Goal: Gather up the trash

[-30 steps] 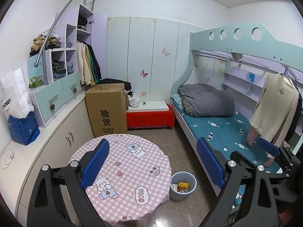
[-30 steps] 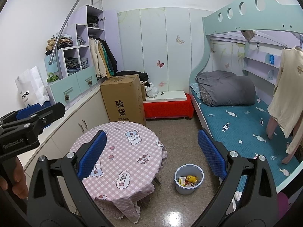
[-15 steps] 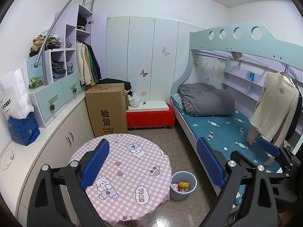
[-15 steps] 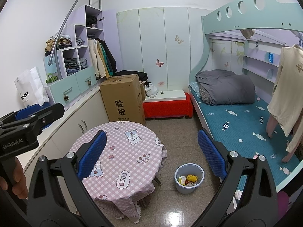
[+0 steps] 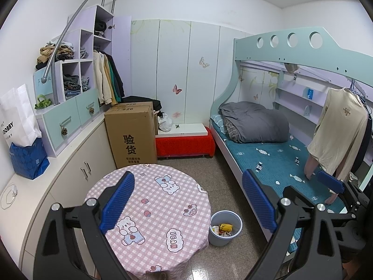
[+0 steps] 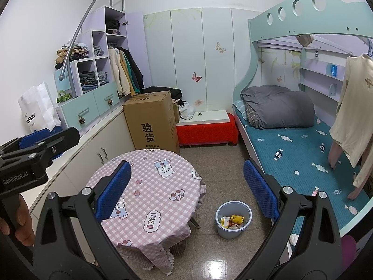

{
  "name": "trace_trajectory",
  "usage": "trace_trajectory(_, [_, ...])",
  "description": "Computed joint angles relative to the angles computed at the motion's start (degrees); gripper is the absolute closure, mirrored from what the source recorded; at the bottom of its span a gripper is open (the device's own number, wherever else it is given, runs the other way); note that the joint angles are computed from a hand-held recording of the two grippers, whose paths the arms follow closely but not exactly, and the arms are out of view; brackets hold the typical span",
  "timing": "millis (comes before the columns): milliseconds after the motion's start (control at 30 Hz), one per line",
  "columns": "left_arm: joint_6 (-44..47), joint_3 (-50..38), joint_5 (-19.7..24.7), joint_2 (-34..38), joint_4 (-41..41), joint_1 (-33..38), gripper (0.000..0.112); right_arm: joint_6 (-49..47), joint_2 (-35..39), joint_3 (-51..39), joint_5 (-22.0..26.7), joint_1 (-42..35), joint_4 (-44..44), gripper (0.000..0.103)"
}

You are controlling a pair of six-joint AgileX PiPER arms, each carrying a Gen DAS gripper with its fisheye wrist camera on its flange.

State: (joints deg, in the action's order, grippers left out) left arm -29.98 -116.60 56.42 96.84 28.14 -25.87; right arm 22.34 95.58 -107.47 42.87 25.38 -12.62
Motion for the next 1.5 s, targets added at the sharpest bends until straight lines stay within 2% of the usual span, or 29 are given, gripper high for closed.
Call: trace_trajectory(1500, [1.32,0.11,-1.57,1.26,-2.07,1.18,0.021,0.16,0.33,-0.03,0.1,-0.06,0.05,0.008])
